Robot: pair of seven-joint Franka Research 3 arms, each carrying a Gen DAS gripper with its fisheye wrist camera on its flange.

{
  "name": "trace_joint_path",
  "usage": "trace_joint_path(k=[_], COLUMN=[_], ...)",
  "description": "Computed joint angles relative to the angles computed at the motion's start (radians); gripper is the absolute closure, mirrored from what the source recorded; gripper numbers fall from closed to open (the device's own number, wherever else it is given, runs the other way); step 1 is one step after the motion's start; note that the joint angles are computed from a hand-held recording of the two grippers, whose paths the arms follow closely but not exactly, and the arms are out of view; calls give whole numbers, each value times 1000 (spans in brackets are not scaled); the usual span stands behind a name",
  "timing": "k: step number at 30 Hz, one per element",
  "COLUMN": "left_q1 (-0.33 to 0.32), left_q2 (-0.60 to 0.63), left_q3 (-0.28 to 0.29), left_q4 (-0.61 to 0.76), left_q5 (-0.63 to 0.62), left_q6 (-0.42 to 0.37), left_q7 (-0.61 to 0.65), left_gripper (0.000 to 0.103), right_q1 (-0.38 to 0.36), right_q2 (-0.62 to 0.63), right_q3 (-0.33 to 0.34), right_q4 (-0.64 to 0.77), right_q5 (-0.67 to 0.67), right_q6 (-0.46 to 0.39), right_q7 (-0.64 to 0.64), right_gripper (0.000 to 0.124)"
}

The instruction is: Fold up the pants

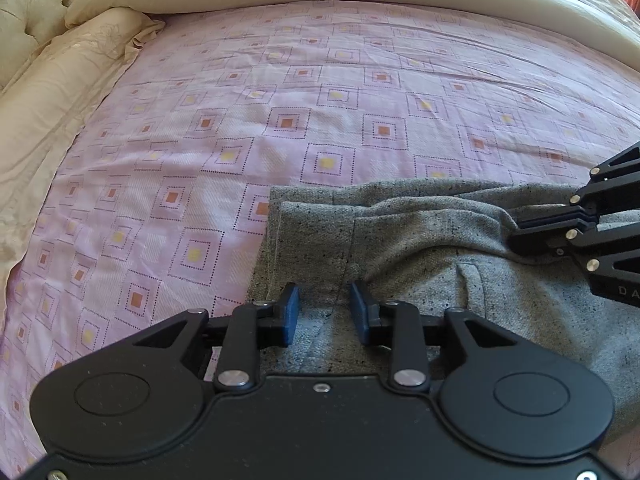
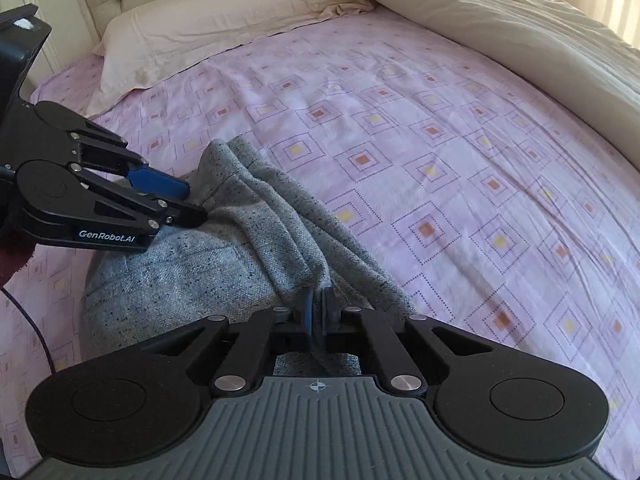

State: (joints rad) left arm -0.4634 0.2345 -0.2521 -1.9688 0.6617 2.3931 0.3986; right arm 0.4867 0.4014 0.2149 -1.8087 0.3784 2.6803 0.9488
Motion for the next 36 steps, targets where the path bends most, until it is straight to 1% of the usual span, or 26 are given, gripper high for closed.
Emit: trace_joint_path(k=[2, 3, 5, 6, 7, 8, 10, 11, 12, 13, 14, 15, 16, 18, 19, 20, 22, 24, 25, 26, 28, 29, 30, 32, 34, 36], left_q1=[8, 14, 16, 12, 9, 10, 14, 17, 23, 27, 32, 32, 26, 3, 7, 18, 28, 20, 11, 0, -17, -23, -29, -46, -59, -65], left_q2=[-3, -3, 8, 15, 18, 21, 36, 49, 64, 77, 96, 113, 134, 172, 174, 163, 164, 174, 181, 189, 209, 220, 224, 215, 195, 192], left_q3=[-3, -6, -12, -13, -13, -14, -14, -14, -14, -14, -14, -11, -4, 21, 27, 27, 23, 22, 24, 26, 29, 30, 28, 29, 21, -1], left_q4=[3, 10, 53, 78, 95, 106, 134, 151, 167, 180, 199, 216, 239, 276, 266, 243, 246, 265, 276, 290, 331, 360, 383, 404, 396, 403], left_q5=[-23, -44, -72, -73, -70, -73, -97, -119, -147, -173, -200, -216, -221, -202, -204, -214, -235, -223, -205, -188, -168, -168, -172, -156, -136, -150], left_q6=[-4, -12, -60, -86, -93, -82, -57, -48, -37, -27, -20, -27, -52, -120, -108, -76, -76, -101, -114, -132, -182, -216, -243, -266, -247, -221], left_q7=[21, 44, 106, 135, 157, 181, 209, 216, 227, 237, 247, 256, 257, 219, 205, 193, 202, 226, 238, 247, 265, 277, 283, 281, 290, 330], left_gripper=[58, 58, 60, 62, 63, 63, 63, 63, 63, 63, 63, 62, 61, 60, 58, 57, 56, 56, 55, 55, 55, 57, 64, 67, 67, 67], right_q1=[30, 52, 88, 100, 101, 87, 55, 41, 35, 51, 67, 67, 57, 23, 10, 10, 38, 60, 49, 54, 80, 80, 75, 56, 72, 66], right_q2=[-10, 3, 41, 63, 80, 86, 77, 64, 38, 12, -18, -48, -77, -122, -130, -126, -92, -41, -23, -16, -22, -39, -79, -165, -266, -376], right_q3=[-29, -55, -94, -106, -106, -90, -63, -53, -52, -76, -102, -111, -110, -84, -74, -77, -111, -147, -139, -147, -173, -173, -168, -159, -195, -211], right_q4=[-14, 2, 41, 62, 72, 62, 45, 27, -12, -49, -84, -116, -144, -191, -198, -194, -165, -118, -101, -92, -81, -98, -151, -257, -372, -500], right_q5=[-62, -107, -194, -227, -240, -227, -171, -136, -100, -94, -92, -86, -77, -65, -71, -94, -178, -240, -231, -242, -305, -319, -313, -274, -311, -373], right_q6=[69, 84, 88, 82, 86, 117, 140, 164, 218, 268, 297, 300, 287, 247, 214, 183, 145, 122, 128, 134, 105, 119, 162, 252, 311, 353], right_q7=[10, 40, 91, 110, 123, 121, 151, 177, 222, 283, 349, 397, 432, 439, 426, 426, 476, 557, 569, 598, 647, 662, 684, 749, 891, 1039], right_gripper=[120, 120, 120, 120, 120, 118, 117, 112, 112, 112, 112, 112, 112, 112, 112, 112, 113, 116, 118, 119, 119, 119, 118, 118, 118, 115])
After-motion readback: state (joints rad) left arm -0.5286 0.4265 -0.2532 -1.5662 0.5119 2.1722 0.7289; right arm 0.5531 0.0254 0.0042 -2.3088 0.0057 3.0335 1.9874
